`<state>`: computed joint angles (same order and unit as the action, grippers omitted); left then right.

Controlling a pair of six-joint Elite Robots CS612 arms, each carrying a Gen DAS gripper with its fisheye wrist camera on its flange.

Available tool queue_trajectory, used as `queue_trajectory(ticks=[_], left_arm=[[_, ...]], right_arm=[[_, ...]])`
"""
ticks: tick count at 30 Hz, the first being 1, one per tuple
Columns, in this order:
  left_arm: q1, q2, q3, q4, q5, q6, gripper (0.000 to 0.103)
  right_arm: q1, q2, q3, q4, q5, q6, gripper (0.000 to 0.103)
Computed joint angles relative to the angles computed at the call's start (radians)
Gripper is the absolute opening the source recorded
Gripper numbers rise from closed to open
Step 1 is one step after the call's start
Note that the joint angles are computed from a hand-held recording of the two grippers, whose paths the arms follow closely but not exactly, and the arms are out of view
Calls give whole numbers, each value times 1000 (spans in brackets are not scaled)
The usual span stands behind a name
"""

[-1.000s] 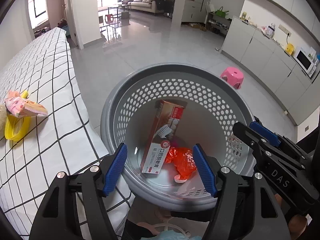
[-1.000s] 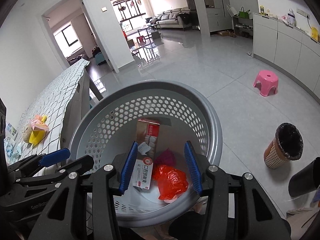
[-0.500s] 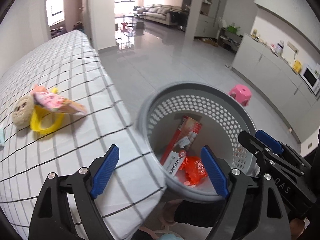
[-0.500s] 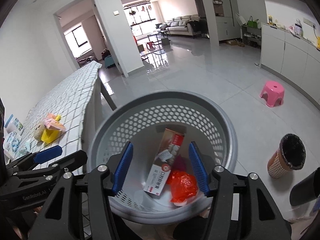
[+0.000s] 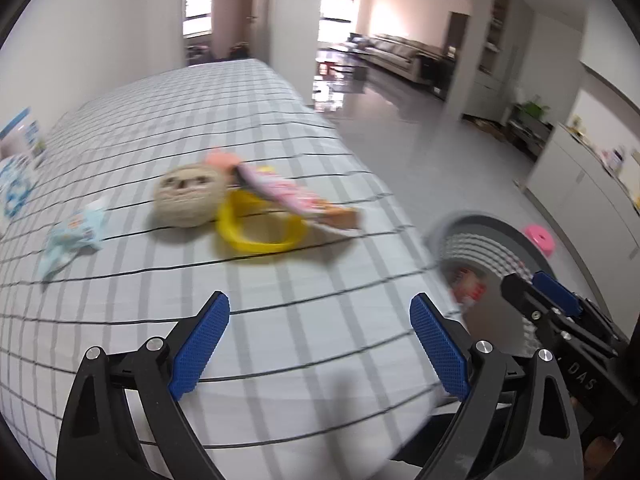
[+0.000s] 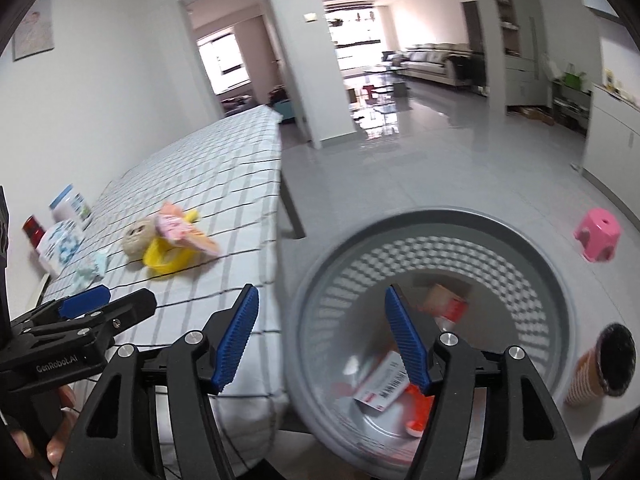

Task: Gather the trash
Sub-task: 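Move both grippers back toward the bed, then grasp the pink snack bag with the right gripper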

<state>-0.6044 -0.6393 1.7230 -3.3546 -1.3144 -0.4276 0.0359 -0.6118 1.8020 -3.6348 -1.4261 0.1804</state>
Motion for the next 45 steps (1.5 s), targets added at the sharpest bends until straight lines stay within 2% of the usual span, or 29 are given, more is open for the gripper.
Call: queue_trajectory(ticks=[14, 21, 25, 32, 38, 39, 42, 45], left_arm=[[60, -24, 59, 11, 137, -146, 90], [84, -25, 60, 39, 152, -183, 90], [103, -30, 60, 49, 140, -175, 90], [135, -41, 69, 50, 161, -122, 90], [165, -40, 63, 31, 153, -46, 90], [168, -40, 61, 29, 146, -36, 90], [186, -36, 54, 21, 103, 0, 90], [199, -28, 44, 13, 85, 38, 90]], right_arm=[[49, 36, -148, 136, 93, -140, 65], [80, 56, -231, 229, 99, -233, 65], [96, 66, -267, 272, 83, -264, 65], [123, 94, -345, 377, 33, -306, 65], [139, 114, -394, 435, -13, -319, 65], [142, 118, -401, 440, -26, -321, 63], [147, 124, -415, 462, -43, -325, 43], [152, 124, -417, 460, -66, -326, 28]])
